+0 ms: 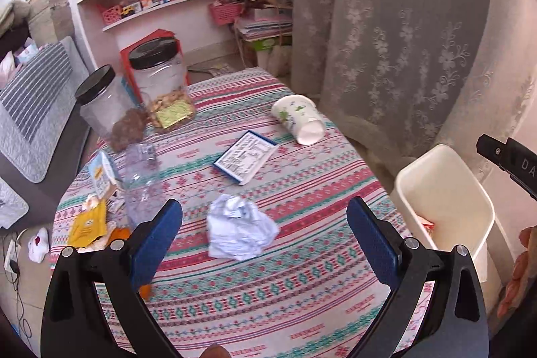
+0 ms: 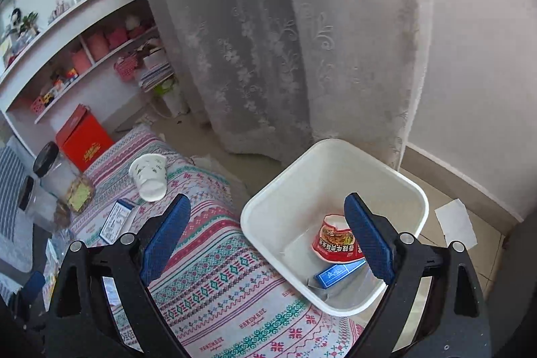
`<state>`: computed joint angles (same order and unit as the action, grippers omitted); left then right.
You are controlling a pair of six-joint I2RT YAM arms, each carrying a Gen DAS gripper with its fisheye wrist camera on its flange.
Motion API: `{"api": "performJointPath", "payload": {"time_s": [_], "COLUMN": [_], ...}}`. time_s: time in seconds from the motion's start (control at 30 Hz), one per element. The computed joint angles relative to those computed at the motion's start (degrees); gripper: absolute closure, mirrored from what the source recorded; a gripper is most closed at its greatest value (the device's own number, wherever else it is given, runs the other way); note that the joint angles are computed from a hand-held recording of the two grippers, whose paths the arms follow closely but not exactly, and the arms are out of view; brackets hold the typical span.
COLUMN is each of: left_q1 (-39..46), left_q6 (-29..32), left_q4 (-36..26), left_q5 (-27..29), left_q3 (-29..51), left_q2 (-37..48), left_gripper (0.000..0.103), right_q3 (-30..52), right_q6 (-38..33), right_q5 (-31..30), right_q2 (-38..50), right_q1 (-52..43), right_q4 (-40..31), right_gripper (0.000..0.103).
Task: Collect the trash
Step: 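Grasp the crumpled white paper with the right tool and lift it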
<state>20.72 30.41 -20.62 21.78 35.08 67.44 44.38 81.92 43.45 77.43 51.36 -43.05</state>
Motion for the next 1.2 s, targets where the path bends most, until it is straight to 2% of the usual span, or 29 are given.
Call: {"api": "performJointPath", "payload": {"time_s": [0.17, 0.3, 0.5, 0.67, 0.83, 1.0, 1.2], "left_q1": [13.11, 19.72, 24.71, 28.0, 29.49, 29.6, 29.8], "left_q6": [7.41, 9.2, 10.88, 10.45, 10.26, 11.1, 10.71], "left_q4": [0.36, 0.17, -3.57, -7.89, -12.65, -13.85, -15.37], "left_q5": [3.41, 5.36, 6.91, 8.21, 9.14, 9.43, 8.5], "left_q3": [6.36, 11.44, 19.62, 27.39, 33.46, 34.69, 37.33], "left_q2": [9.69, 16.74, 24.9, 30.96, 35.06, 35.78, 38.16], "left_gripper": [0.007, 0.007, 0.007, 0.007, 0.007, 0.007, 0.007], "right_q3": [8.78, 15.67, 26.64, 34.75, 41.47, 46.57, 46.9], "right_q6": [-12.88, -21.04, -32.89, -42.47, -44.68, -45.24, -44.96], "right_q5": [-3.36, -8.35, -15.61, -16.36, -18.61, -18.74, -21.7], "right_q2": [13.92, 23.46, 35.59, 44.04, 50.42, 55.09, 55.98], "right_q1": [1.9, 2.25, 2.66, 3.22, 2.9, 2.76, 2.36], "right_q4": [9.57, 15.91, 18.81, 16.33, 13.17, 10.21, 10.35], "right_gripper": [0.008, 0.007, 0.007, 0.007, 0.007, 0.007, 0.018]}}
